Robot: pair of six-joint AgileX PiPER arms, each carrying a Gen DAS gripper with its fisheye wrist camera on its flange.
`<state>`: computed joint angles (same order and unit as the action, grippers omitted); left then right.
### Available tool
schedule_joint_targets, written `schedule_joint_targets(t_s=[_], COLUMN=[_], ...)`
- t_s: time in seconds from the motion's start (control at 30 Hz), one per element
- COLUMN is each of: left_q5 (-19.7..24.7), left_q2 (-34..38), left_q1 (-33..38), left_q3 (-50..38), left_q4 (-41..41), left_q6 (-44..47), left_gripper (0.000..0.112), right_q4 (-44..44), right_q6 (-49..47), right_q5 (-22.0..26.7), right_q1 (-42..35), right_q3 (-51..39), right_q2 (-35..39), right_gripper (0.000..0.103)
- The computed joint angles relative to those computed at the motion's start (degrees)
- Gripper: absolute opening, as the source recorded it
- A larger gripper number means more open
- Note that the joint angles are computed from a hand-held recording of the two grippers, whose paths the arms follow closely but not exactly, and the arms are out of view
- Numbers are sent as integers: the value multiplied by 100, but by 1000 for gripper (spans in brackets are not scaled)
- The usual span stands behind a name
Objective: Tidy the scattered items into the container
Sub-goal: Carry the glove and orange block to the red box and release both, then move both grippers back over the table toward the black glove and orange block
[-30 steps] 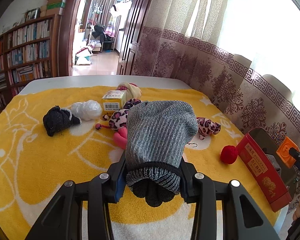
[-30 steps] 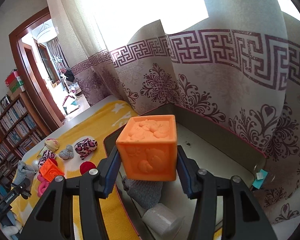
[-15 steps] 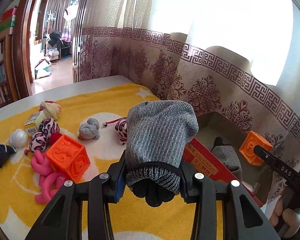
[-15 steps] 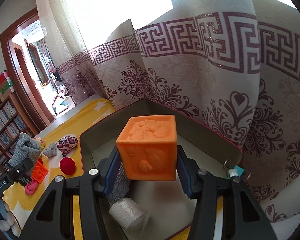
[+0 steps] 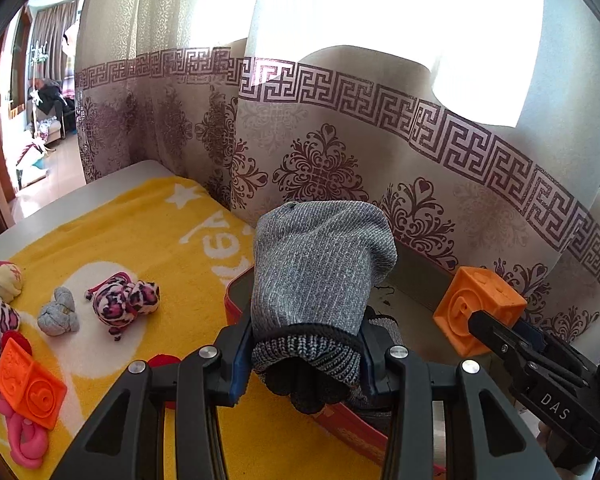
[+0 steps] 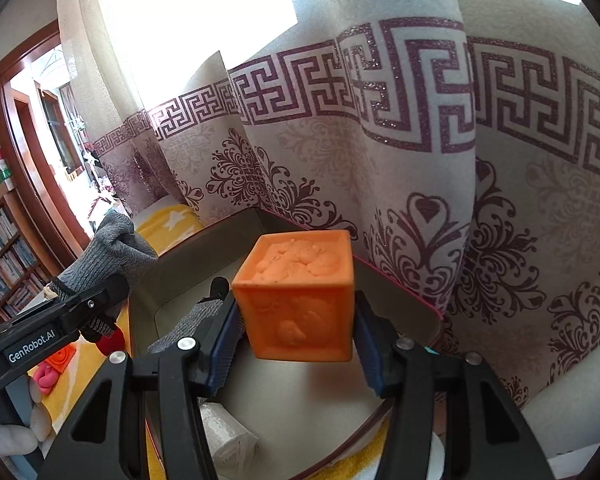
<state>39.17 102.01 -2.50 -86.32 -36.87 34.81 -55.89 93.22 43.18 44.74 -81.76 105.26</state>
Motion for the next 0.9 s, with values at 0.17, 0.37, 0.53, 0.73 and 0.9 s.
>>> schedule_joint_targets(t_s=[0.17,0.37,0.53,0.73,0.9], left_q5=[191,416,296,736,421], left_q2=[322,463,291,411,137], left_q1=[-126,-203,9,515,901], left_q3=[-451,-714,-490,-504,80], left_q4=[47,-232,-428,-350,-396], left_q6=[-116,98,91,-403,-143], left_gripper=[44,84,96,103,103], right_q4=[16,-332,-536,-577,-715], right_q6=[-67,311,627,666,703], right_q5=[79,389,434,408,502], right_q1=[62,189,219,293,452], right_q3=[-35,-43,78,40,-31], right_q2=[29,58,-20,8,49], right_gripper=[59,67,73,77,78])
